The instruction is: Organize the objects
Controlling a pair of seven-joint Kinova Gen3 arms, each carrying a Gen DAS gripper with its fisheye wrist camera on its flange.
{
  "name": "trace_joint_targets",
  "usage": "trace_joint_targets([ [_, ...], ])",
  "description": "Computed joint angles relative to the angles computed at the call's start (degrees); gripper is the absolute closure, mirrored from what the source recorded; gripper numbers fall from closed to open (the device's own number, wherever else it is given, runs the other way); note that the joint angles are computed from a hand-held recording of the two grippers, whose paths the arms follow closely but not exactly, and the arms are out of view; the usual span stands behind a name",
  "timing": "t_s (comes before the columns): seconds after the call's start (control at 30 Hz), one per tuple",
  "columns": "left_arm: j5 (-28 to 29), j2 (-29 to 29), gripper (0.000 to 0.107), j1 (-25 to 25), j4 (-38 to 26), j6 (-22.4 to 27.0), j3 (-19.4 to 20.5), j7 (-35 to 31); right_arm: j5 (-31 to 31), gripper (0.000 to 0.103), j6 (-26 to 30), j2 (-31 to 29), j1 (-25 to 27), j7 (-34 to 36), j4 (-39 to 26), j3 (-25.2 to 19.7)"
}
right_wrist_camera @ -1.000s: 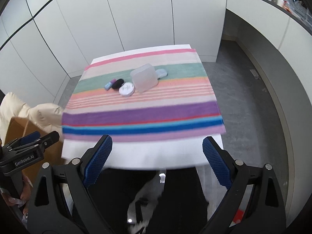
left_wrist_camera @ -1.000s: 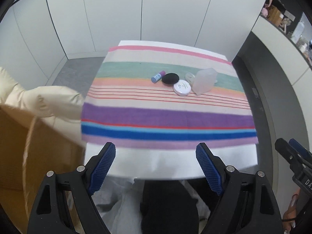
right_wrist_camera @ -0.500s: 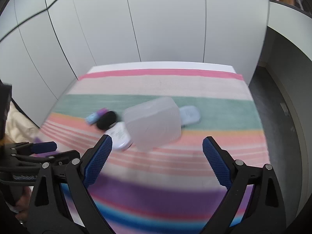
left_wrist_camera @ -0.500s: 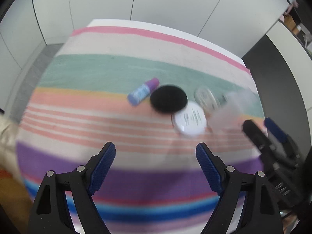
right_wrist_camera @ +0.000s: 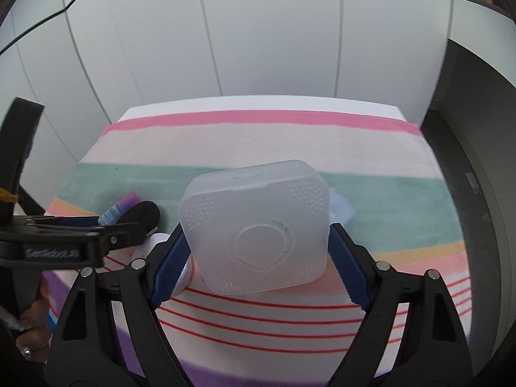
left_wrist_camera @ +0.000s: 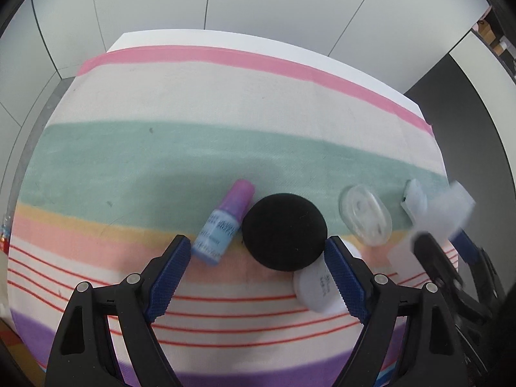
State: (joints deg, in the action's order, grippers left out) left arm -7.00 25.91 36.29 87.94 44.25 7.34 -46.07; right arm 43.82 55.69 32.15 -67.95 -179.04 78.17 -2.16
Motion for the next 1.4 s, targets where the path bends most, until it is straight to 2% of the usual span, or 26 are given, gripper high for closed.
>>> trace_joint_targets([
  [0.17,-4.42,3.45,0.023,3.54,-5.38,3.06,-2.16,2.93,1.62,0.018,1.36,-4.53,-1.45,-5.09,4.69,-0.43],
  [0.23,-8.2,5.22,0.041,6.38,-8.37,6.05,-3.71,4.58,2.2,0.018,2.23,-6.13,-1.51,-6.81,6.27,-1.46],
  [0.27,-9.19,5.83,0.041,7.02,-9.36,7.06,-3.84,4.8,2.4,0.018,2.49,-6.62,-1.3,-7.46,6.78,-2.04],
  [0.57,-13.91,3.99,0.056,9.43,-8.6,8.67,-3.96,7.09,3.7,0.018,4.01,-9.36,0.12,-11.58,9.29,-5.58],
  [0.67,-15.38,2.51,0.079,9.92,-8.88,9.48,-3.36,6.71,3.61,0.018,5.16,-9.34,0.26,-11.42,8.55,-6.2],
  [0.7,-14.79,2.48,0.094,9.36,-9.81,10.91,-2.54,5.42,3.63,0.018,5.54,-9.35,0.19,-11.35,8.29,-6.32],
  [0.8,-12.74,2.75,0.093,8.28,-10.58,12.23,-1.56,4.09,3.51,0.018,6.05,-9.41,0.26,-11.04,7.74,-6.6],
  [0.9,-14.18,2.34,0.094,9.47,-9.24,11.96,-2.23,5.14,3.36,0.018,6.65,-9.56,0.09,-10.63,7.18,-6.84],
  [1.07,-12.12,1.18,0.099,7.9,-7.83,11.21,-1.06,4.33,2.81,0.018,8.22,-9.74,-0.5,-9.68,5.96,-7.28],
  [1.4,-13.99,-3.09,0.101,8.78,-7.42,13.09,-0.63,5.17,2.5,0.018,13.0,-9.92,-2.13,-7.7,1.51,-7.34],
])
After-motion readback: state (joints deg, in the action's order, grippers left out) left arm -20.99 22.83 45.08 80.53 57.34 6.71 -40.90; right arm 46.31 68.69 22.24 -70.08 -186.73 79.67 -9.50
